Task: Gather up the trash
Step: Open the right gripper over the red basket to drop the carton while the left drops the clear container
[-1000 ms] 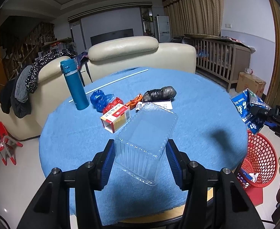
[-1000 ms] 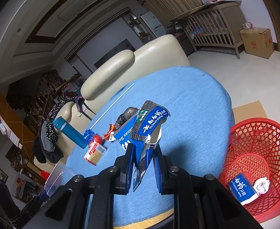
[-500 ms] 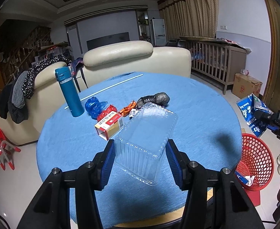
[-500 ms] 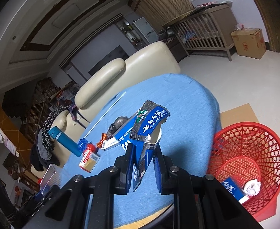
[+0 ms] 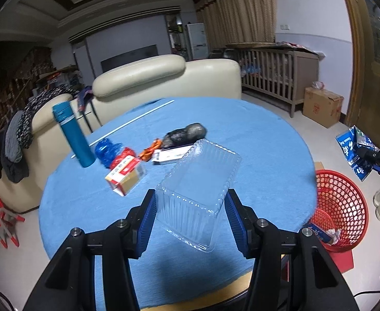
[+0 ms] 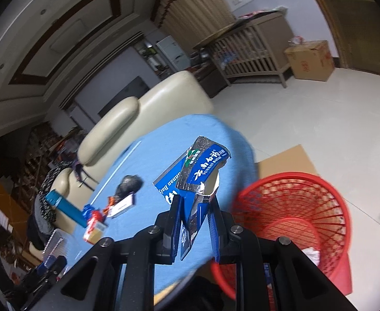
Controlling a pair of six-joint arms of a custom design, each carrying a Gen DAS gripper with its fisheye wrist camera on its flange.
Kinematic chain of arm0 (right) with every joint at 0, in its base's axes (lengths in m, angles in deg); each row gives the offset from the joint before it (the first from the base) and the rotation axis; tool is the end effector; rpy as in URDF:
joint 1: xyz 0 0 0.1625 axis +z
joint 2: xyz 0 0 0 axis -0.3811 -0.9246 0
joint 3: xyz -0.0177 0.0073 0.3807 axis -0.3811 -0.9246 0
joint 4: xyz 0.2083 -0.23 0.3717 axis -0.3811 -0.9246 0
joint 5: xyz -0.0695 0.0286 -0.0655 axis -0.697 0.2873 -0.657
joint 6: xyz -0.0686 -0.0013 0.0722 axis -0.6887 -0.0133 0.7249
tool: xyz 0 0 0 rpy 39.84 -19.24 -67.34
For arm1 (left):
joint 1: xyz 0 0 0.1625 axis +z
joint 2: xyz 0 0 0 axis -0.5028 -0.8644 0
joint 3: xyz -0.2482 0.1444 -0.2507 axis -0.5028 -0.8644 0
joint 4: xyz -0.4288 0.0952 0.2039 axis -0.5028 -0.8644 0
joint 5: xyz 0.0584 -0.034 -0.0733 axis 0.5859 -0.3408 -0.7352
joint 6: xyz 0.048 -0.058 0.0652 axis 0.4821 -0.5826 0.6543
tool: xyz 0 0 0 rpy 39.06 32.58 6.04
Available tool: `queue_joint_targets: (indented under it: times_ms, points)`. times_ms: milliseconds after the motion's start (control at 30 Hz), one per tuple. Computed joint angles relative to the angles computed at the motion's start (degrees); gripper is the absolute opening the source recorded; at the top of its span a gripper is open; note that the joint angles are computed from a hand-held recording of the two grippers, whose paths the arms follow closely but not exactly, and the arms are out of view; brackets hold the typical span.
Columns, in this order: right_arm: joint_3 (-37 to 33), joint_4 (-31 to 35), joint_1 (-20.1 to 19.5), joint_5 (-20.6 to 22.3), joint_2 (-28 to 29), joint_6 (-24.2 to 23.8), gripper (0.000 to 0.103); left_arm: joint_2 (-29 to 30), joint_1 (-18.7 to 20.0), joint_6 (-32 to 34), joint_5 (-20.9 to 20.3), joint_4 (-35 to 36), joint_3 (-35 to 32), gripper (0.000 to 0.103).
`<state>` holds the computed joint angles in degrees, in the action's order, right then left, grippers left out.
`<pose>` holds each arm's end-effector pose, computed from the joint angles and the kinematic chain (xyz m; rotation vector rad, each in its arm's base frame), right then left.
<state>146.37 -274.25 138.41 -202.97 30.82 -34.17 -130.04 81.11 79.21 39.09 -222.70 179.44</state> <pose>0.3397 -0.5348 0.1614 -0.1537 -2.4504 1.4900 -0.1792 -0.5603 0.3792 0.7070 2.0606 -0.9608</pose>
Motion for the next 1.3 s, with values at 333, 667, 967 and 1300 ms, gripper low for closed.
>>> queue_joint_targets:
  times_ms: [333,667,967,1300]
  points:
    - [6.59,4.89,-3.59,-3.15,-5.10,4.39,0.021,2.88,-1.54,-0.63,-5.14,4.17,-1.39,0.055]
    - [8.90,13.02,-6.41,-4.04,-7.28,10.55,0.066,6.91,-2.43,-1.65,-11.54,9.69,-4.18,0.055]
    - [11.34,-1.98,-3.78,-8.93,-9.60,5.67,0.076,11.47,-3.64,-1.40,-18.93,14.81,-6.13,0.055]
    - [12.97,-8.09,-2.87,-10.48,-12.15,4.84,0.076,18.42,-3.21,-4.69,-23.76,24.84,-11.86,0.068]
